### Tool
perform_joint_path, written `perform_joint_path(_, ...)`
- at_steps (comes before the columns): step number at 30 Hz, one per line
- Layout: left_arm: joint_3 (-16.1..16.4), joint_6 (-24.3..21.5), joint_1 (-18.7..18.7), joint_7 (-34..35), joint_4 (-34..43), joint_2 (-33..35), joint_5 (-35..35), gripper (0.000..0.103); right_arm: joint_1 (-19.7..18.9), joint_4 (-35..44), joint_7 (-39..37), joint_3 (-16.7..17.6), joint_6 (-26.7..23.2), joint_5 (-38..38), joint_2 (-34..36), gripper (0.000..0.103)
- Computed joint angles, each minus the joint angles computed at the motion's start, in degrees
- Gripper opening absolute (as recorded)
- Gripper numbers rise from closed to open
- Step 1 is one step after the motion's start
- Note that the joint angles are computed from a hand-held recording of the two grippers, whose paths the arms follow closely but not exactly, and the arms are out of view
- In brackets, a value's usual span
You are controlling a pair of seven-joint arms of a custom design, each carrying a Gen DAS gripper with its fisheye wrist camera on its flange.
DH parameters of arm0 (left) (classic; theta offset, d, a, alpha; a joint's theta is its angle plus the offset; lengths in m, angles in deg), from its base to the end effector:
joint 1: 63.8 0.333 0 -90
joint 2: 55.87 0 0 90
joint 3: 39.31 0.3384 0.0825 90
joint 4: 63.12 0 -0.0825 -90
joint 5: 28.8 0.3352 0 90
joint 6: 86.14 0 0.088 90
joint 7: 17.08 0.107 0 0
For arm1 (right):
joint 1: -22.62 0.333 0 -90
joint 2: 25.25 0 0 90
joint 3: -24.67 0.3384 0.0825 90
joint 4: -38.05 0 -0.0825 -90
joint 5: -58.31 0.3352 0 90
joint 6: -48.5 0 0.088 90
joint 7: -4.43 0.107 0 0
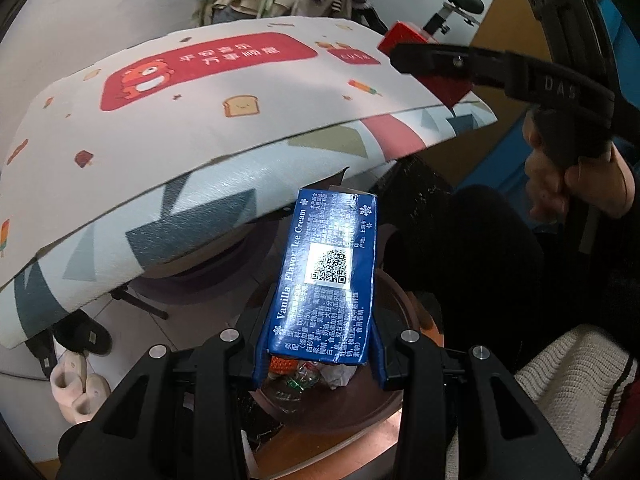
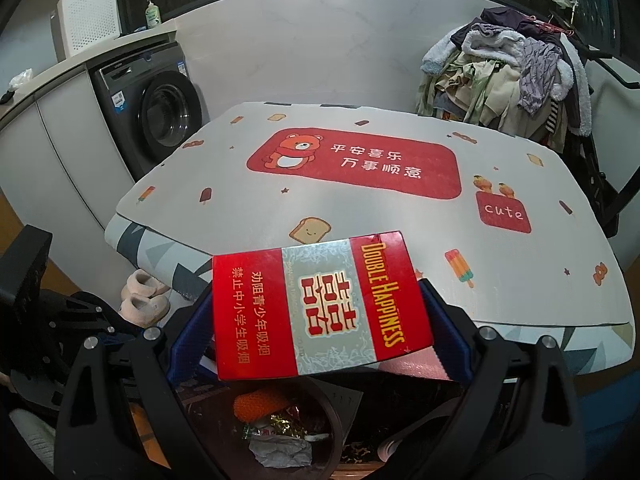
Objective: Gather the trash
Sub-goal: 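Carry the blue box and red pack over the bin with both grippers, then release the blue box with the left gripper while the right gripper drops the red pack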
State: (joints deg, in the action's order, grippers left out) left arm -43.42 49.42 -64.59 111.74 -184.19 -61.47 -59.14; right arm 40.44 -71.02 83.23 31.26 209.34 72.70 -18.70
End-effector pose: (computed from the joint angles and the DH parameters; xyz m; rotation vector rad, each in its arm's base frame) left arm 0.5049 -0.0507 0.5392 -1.5624 2.4813 -0.8049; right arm 0.5488 0.2320 0.5752 -1.9905 1.3024 -0.4310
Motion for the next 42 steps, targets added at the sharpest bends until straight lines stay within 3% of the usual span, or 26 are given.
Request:
perform_joint_path(10,-0.19,-3.74,0.13,-0.21,0.60,1.45,0.38,0.038,-0.20,-0.16,-0.09,0.00,-0.02,0.36,-0.09,0.092)
perform_joint_path(11,-0.28,-3.72,0.20,-0.49,0.52,1.50,0.34,0.042,-0.21,-0.21,-0.13,-0.01,-0.11,0.35,-0.08,0.092)
perform_joint_path(12,-0.29,-3.66,0.31,-0.66,0.45,1.49,0.11,0.056,-0.25,-0.20,-0.21,-0.01,-0.26,0.41,-0.07,0.092)
perform_joint_path(15,-0.12,-1.00,0.52,-0.08,-0.34,0.34,-1.87,0.075,-0.26,-0.35,-0.53,0.05,-0.47,0.55,0.02,0.092)
perform_joint_path(24,0.77,11.97,1.01,-5.08,-0.26,-2.23,-0.86,0.096,0.35,-0.65,-1.09,0.35,-3.14,-0.05,0.31,0.092)
perform_joint_path(31,1.34,18.97,2.21,-13.43,0.46,-2.45,5.72,0.097,1.34,-1.01,-2.68,1.06,-8.52,0.07,0.86,0.093)
perform_joint_path(42,1.83,22.00,2.87,-20.05,-0.55,-2.97,12.54,0.097,3.58,-0.38,-3.30,1.73,-16.50,-1.25,2.81,0.093)
